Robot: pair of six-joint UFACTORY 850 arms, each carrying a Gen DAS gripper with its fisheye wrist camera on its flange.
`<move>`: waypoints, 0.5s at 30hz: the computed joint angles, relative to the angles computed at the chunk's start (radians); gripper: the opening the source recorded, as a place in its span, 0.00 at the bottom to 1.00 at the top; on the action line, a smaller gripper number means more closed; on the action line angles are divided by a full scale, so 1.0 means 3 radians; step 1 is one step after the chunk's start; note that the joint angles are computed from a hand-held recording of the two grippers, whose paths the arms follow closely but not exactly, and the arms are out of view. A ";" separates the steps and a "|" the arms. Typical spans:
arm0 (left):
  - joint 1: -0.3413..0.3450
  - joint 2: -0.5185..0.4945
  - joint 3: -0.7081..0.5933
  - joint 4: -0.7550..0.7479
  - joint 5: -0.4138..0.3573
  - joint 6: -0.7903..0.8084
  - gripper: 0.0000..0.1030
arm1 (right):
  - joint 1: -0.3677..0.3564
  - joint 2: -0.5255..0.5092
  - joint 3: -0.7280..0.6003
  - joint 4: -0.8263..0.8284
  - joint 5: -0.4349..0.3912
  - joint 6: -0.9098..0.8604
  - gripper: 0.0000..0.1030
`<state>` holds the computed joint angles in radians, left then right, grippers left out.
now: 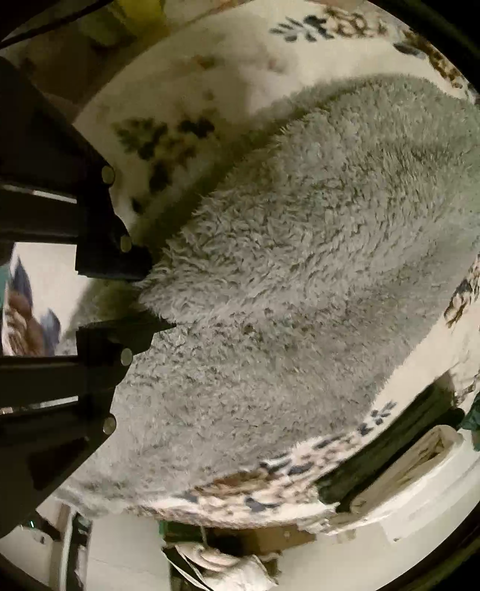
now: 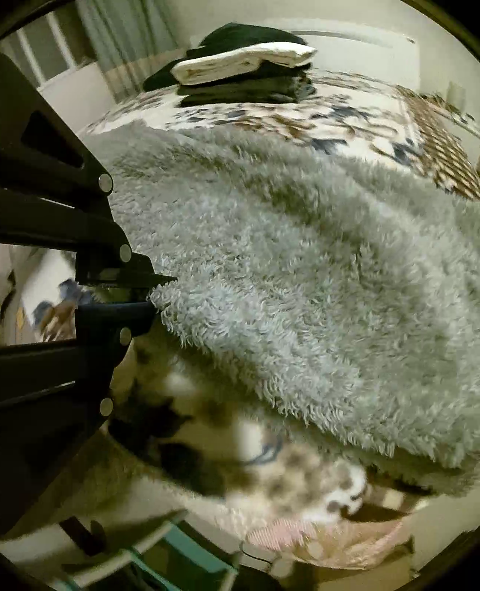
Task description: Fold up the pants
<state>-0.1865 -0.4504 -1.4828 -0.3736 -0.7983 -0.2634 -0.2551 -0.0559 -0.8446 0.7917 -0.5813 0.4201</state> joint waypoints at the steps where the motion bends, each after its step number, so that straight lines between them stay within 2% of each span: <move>1: -0.0027 -0.0082 -0.0045 0.0052 -0.0021 -0.0050 0.14 | -0.0007 -0.0031 -0.0029 -0.0074 -0.0050 0.0024 0.06; 3: -0.0064 -0.0255 -0.0192 0.0173 -0.0128 -0.0177 0.18 | -0.0044 -0.0257 -0.0135 -0.0060 -0.0270 -0.0209 0.06; 5: -0.0041 -0.0367 -0.0312 0.0179 -0.0323 -0.0264 0.24 | -0.0033 -0.0565 -0.0363 -0.0350 -0.0668 -0.0177 0.16; 6: -0.0032 -0.0375 -0.0361 0.0179 -0.0380 -0.0302 0.28 | -0.0024 -0.0608 -0.0425 -0.0398 -0.0745 -0.0224 0.18; 7: -0.0033 -0.0383 -0.0410 0.0187 -0.0417 -0.0303 0.29 | -0.0001 -0.0609 -0.0489 -0.0466 -0.0795 -0.0281 0.30; 8: -0.0044 -0.0388 -0.0508 0.0254 -0.0487 -0.0259 0.31 | 0.0053 -0.0601 -0.0592 -0.0626 -0.0852 -0.0281 0.48; 9: -0.0064 -0.0411 -0.0616 0.0383 -0.0585 -0.0241 0.48 | 0.0152 -0.0586 -0.0754 -0.0893 -0.0946 -0.0272 0.57; 10: -0.0085 -0.0435 -0.0702 0.0482 -0.0650 -0.0236 0.82 | 0.0220 -0.0591 -0.0864 -0.1021 -0.1006 -0.0259 0.66; 11: -0.0108 -0.0464 -0.0817 0.0624 -0.0699 -0.0214 0.94 | 0.0286 -0.0609 -0.1003 -0.1063 -0.1072 -0.0302 0.66; 12: -0.0124 -0.0502 -0.0938 0.0750 -0.0709 -0.0173 0.98 | 0.0342 -0.0676 -0.1174 -0.0969 -0.1166 -0.0445 0.66; 15: -0.0141 -0.0705 -0.1328 0.1038 -0.0719 -0.0114 0.98 | 0.0458 -0.1179 -0.1873 -0.0303 -0.1497 -0.0998 0.66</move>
<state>-0.2287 -0.6620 -1.8811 -0.0623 -1.0140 -0.2977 -0.1178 -0.4097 -1.4066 0.7008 -1.0305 0.1206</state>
